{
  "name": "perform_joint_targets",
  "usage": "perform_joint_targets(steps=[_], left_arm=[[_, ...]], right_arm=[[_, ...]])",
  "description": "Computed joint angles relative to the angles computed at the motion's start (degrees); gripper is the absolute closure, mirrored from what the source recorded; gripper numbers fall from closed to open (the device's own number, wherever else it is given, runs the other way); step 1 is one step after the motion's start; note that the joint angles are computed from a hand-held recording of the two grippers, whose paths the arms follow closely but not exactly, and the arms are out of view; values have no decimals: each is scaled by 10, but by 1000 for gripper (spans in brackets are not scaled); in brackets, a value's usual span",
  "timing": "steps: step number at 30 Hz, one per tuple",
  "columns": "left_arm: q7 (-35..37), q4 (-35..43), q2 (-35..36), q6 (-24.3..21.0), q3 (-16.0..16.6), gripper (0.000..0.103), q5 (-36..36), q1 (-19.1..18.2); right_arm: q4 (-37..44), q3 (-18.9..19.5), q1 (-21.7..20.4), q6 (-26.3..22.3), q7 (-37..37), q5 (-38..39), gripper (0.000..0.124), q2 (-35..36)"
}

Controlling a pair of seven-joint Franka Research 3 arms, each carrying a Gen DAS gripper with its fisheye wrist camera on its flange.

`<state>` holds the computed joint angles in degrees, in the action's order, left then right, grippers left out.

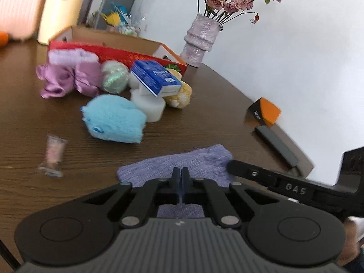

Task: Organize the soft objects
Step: 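Lift the purple bag and carry it toward the cardboard box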

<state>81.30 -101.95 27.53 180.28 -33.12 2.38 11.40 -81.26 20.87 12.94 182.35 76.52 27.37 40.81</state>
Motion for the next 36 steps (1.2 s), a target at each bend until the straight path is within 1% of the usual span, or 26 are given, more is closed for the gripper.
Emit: perform_joint_targets(steps=[2,3,4,5,6,7,8,9,10,13,14,15,16,18,19,20,22,24,25,26,28,29,31,32,33,36], left_arm=[[-29,-27,-32,24,67,98,14,-51],[-40,-38,-44,28,85,96,21,-63],[-46,-48,-54,32,93,94,28,-66],[-55,-59,-63,37,103,85,33,-71],[-66,-63,-66,35,109,67,35,-73],[-78,-62,-65,32,118,59,37,-79],[-99,-61,-65,34,148,55,40,-104],[-125,-58,-64,29,166,55,58,-116],[-131,-56,-62,26,164,55,63,-113],[-99,-50,-43,22,79,56,39,-37],[-90,-48,-36,20,52,59,36,-14],[-74,-45,-25,14,12,67,31,21],[-60,-43,-16,9,-22,70,25,49],[-39,-41,-1,1,-72,75,9,91],[-31,-43,2,3,-85,76,5,102],[-25,-45,2,6,-89,76,4,105],[-32,-47,-3,12,-74,72,1,92],[-57,-55,-19,30,-23,54,3,49],[-84,-58,-25,38,-2,53,27,35],[-72,-61,-25,42,-2,51,16,33],[-74,-57,-16,31,-31,51,24,60],[-77,-57,-13,33,-36,51,25,65],[-76,-56,-9,32,-50,62,32,78],[-66,-55,-2,30,-75,81,37,99],[-58,-53,5,25,-94,92,43,115],[-55,-55,-1,29,-80,98,51,102]], right_arm=[[-19,-27,22,2,11,-4,119,-18],[-32,-23,17,7,28,-32,113,-26],[-45,1,0,11,5,-27,110,-33],[-58,46,-34,17,-10,-39,106,-35],[-67,84,-58,33,-53,-11,90,-35],[-71,102,-70,47,-56,-10,73,-32],[-71,101,-69,55,-46,-10,72,-30],[-68,79,-53,55,-29,-9,74,-32],[-61,49,-31,52,-10,-5,74,-32],[-48,35,-18,39,21,-5,74,-22],[-45,22,-7,36,32,-4,74,-20],[-43,13,1,34,41,-4,78,-18],[-41,11,4,34,48,-3,89,-15],[-35,52,-23,34,41,-10,98,-1],[-32,66,-31,35,38,-12,104,6],[-31,61,-27,36,41,-13,106,6],[-27,47,-15,35,45,-19,112,6],[-23,36,-8,25,50,-21,113,6],[-23,28,-3,22,53,-21,114,4],[-24,13,7,19,57,-21,114,1],[-26,-23,31,12,72,-20,114,-5],[-27,-16,26,14,70,-20,114,-3],[-29,-8,20,17,68,-19,114,-3],[-29,-13,24,17,69,-21,114,-4],[-30,-13,24,19,68,-22,114,-4],[-29,-5,20,21,62,-27,115,-4]])
